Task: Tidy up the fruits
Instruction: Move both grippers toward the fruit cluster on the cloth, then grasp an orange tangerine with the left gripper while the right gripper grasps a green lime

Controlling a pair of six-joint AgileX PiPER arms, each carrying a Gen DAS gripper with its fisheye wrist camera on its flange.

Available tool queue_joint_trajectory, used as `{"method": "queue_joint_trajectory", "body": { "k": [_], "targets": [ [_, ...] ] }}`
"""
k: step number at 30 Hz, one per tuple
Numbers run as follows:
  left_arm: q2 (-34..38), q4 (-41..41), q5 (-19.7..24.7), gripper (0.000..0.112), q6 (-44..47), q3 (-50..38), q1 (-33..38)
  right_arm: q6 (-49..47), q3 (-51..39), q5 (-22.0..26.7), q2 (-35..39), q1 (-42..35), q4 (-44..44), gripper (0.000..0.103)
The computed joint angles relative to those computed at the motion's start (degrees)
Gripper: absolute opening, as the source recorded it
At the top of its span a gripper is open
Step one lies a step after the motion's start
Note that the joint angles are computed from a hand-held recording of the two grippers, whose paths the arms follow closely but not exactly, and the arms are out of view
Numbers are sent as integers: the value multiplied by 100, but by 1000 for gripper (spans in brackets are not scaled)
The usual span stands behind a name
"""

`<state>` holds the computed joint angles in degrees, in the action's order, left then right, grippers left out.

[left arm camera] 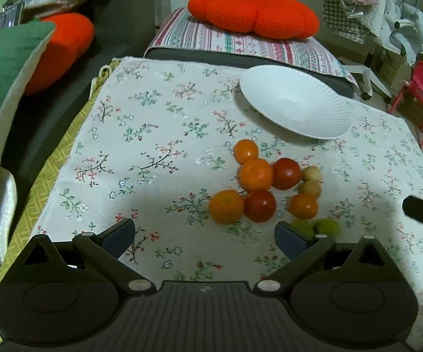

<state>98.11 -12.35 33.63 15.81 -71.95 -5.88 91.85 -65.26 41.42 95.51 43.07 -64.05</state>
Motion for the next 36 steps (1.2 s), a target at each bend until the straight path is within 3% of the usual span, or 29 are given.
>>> {"method": "queue_joint_trajectory", "body": {
  "k": [4, 6, 11, 15, 20, 27, 36],
  "targets": [
    [298, -161, -97, 90, 352, -86, 84, -772, -3, -889, 162, -216, 420, 100],
    [444, -150, -104, 83, 507, -161, 99, -1448, -117, -1171, 292, -298, 847, 97],
    [810, -341, -41, 66, 1160, -399, 140, -3317, -469, -1244, 515, -532, 2207, 91],
    [1018, -493, -104, 57, 1785, -488, 71, -5101, -765, -1318, 778, -879, 3700, 77],
    [1227, -1140, -35, 48, 2651, -616, 107, -6620, -971, -1310, 1073, -968, 4561, 61],
    [1255, -1865, -249, 40, 3780, -468, 66, -7117, -1043, -1322, 1165, -1029, 4987, 50],
    [1355, -2077, -374, 21, 4099, -503, 79, -7577, -1080, -1512, 1280, -1086, 5373, 32]
  ]
}}
